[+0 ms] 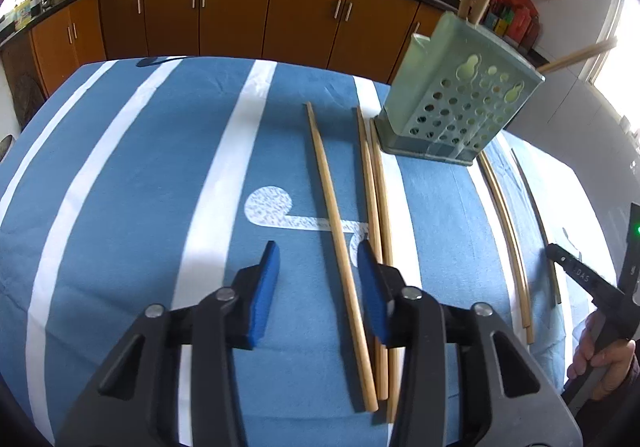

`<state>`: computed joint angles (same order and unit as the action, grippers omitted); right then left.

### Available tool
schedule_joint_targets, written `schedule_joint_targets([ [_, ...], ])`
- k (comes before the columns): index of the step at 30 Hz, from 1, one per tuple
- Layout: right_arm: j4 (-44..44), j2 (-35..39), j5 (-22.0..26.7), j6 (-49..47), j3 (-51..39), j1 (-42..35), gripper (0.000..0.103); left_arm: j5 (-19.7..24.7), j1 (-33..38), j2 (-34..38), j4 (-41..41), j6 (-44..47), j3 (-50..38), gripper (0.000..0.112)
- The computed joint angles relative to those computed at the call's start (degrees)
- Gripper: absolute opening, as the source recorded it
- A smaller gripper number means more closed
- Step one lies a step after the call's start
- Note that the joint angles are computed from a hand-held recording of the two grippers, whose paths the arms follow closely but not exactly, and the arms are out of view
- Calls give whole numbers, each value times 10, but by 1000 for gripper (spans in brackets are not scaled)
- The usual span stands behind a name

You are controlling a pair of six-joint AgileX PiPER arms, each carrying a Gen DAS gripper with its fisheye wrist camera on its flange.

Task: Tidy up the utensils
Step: 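Close the left gripper on a chopstick while the right gripper grasps another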

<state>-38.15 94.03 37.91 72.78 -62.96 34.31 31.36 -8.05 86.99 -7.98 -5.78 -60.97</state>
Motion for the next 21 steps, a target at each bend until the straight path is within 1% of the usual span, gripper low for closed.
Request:
schedule_joint_targets([
  [3, -19, 2, 8, 8, 0, 9, 8, 2, -20, 21, 41, -37, -10, 26],
  [7, -15, 2, 1, -1, -1, 4, 8, -3, -40, 29, 61, -54, -9, 25],
  [10, -19, -1, 3, 2, 3, 8, 8, -10, -58, 32, 114, -102, -5, 22],
  [12, -22, 3, 4, 2, 0, 9, 8, -7, -71, 34, 173, -151, -5, 11],
  [13, -24, 2, 6, 4, 1, 11, 8, -4, -72, 36, 188, -165, -8, 9],
  [15, -19, -2, 0, -1, 4, 10, 8, -1, -59, 40, 191, -165, -14, 8],
  [16, -15, -4, -8, -4, 8, 9, 8, 3, -53, 43, 206, -177, -19, 8],
  [18, -16, -12, -22, -8, 19, 9, 8, 6, -26, 51, 211, -178, -29, 8],
  [19, -21, -14, -23, -6, 21, 12, 8, 6, -14, 54, 204, -169, -33, 8],
  [21, -35, -14, -19, 2, 23, 20, 8, 1, 16, 57, 149, -101, -39, 9],
])
